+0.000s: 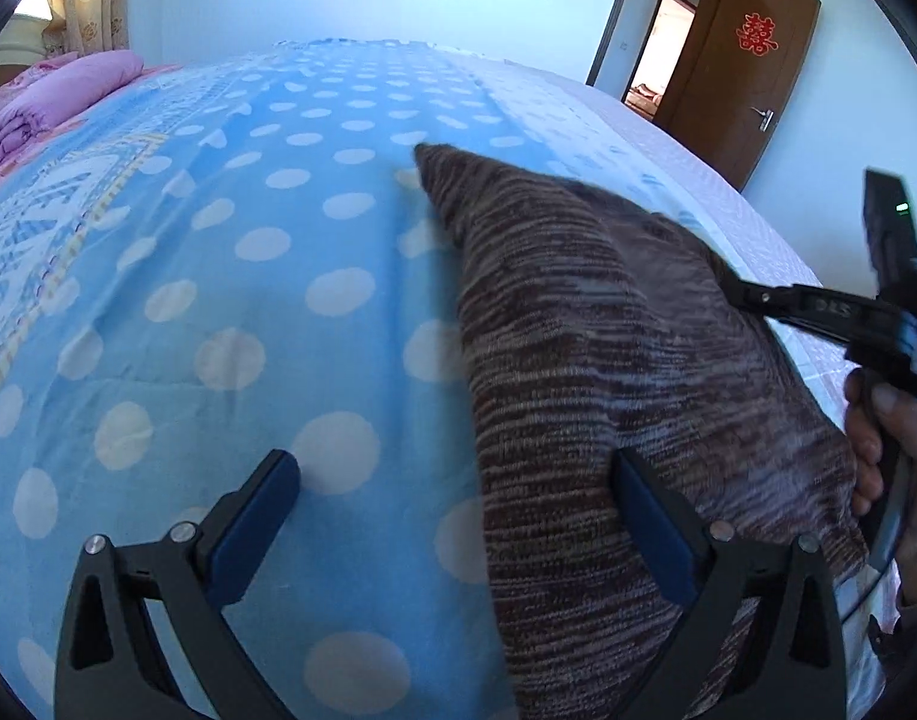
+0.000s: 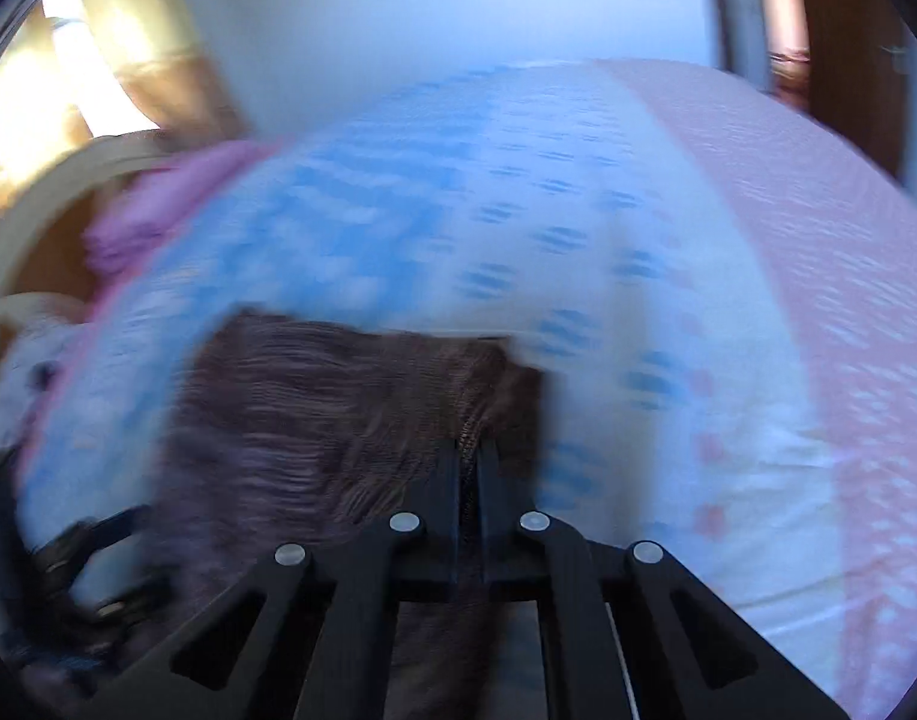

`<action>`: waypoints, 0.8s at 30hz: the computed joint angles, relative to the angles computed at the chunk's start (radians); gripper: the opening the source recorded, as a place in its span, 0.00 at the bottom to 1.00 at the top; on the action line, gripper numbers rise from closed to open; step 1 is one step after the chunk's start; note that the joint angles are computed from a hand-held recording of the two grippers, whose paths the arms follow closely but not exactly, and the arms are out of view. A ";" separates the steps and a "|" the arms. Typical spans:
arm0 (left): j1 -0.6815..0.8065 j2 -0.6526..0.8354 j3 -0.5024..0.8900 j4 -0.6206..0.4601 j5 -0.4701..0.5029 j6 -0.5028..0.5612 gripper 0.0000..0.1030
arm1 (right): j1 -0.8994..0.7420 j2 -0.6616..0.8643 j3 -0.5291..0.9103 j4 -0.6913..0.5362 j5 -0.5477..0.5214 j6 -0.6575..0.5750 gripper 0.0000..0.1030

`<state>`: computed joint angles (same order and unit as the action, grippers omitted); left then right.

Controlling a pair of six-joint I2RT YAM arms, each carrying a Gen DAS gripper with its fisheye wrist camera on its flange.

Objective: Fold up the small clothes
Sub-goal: 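Grasp the folded sweater end with the right tool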

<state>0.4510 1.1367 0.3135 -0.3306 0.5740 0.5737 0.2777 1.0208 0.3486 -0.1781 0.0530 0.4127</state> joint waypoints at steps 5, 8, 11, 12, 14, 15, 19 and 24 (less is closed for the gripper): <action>0.046 -0.060 -0.033 -0.033 0.020 0.030 1.00 | -0.069 -0.008 -0.034 0.032 -0.095 -0.053 0.04; 0.104 -0.033 -0.015 -0.099 0.077 0.115 1.00 | -0.127 -0.080 -0.036 -0.021 -0.176 -0.058 0.33; 0.102 -0.055 -0.020 -0.139 0.088 0.161 1.00 | -0.191 -0.153 -0.065 -0.029 -0.203 -0.057 0.60; 0.088 -0.081 -0.030 -0.148 0.080 0.166 1.00 | -0.206 -0.146 -0.068 -0.026 -0.221 -0.065 0.60; 0.063 -0.113 -0.041 -0.159 0.071 0.171 1.00 | -0.212 -0.109 -0.070 -0.010 -0.246 -0.070 0.59; 0.043 -0.126 -0.046 -0.156 0.058 0.162 1.00 | -0.211 -0.091 -0.078 0.016 -0.263 -0.070 0.56; 0.027 -0.113 -0.043 -0.143 0.050 0.148 1.00 | -0.180 -0.032 -0.098 0.101 -0.268 -0.065 0.43; -0.002 -0.137 -0.056 -0.131 0.029 0.124 1.00 | -0.212 0.070 -0.099 0.224 -0.331 -0.044 0.38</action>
<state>0.4487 0.9997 0.2573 -0.4620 0.6026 0.6974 0.0661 1.0912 0.2498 0.0457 -0.2776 0.3688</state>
